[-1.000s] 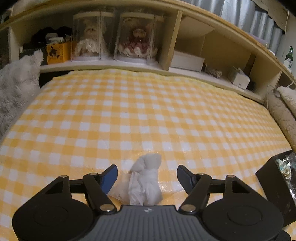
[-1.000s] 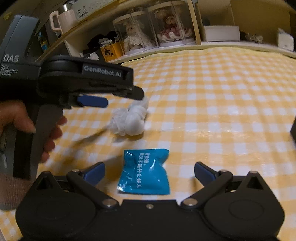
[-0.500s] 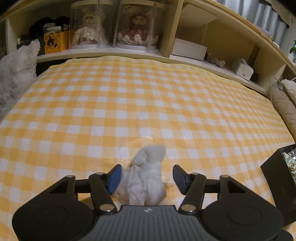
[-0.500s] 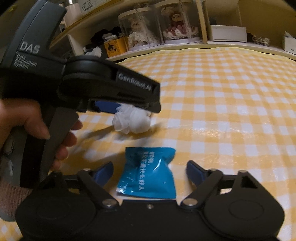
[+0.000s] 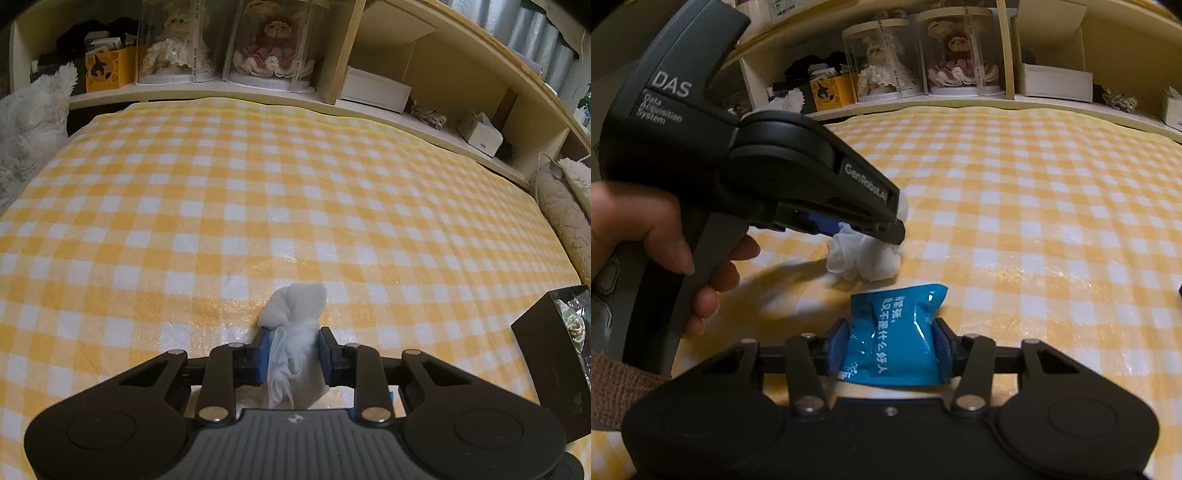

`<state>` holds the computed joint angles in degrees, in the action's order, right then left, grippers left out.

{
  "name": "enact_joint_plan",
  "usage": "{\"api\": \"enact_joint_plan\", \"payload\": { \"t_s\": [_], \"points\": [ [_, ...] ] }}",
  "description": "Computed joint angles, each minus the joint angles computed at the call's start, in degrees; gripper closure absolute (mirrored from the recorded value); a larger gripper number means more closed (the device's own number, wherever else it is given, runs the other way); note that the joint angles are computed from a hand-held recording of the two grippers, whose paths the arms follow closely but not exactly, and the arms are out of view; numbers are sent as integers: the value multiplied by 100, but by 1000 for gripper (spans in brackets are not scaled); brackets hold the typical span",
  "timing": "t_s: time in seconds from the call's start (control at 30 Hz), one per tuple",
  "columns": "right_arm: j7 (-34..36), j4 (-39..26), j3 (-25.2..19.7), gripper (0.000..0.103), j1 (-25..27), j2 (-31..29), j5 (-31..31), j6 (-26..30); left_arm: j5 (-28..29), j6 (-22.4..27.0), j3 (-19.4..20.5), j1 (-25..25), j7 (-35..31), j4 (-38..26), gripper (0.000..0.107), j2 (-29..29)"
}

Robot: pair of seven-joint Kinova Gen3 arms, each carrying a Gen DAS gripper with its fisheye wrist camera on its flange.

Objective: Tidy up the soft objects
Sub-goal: 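Grasp the white cloth with the left gripper while the right gripper grasps the blue packet, then lift and carry the white cloth and blue packet over the black box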

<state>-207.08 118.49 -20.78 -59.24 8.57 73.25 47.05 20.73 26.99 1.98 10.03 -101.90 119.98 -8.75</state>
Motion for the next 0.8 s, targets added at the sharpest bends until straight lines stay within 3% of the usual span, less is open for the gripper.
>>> {"api": "enact_joint_plan", "payload": {
  "t_s": [0.3,0.8],
  "points": [
    [-116,-12,-31,66,-37,-26,90,153,122,-109,-100,64,-28,56,80,-158],
    [-394,108,-261,67,78,-573,-73,626,-39,-3,-150,151,401,148,80,-897]
  ]
}}
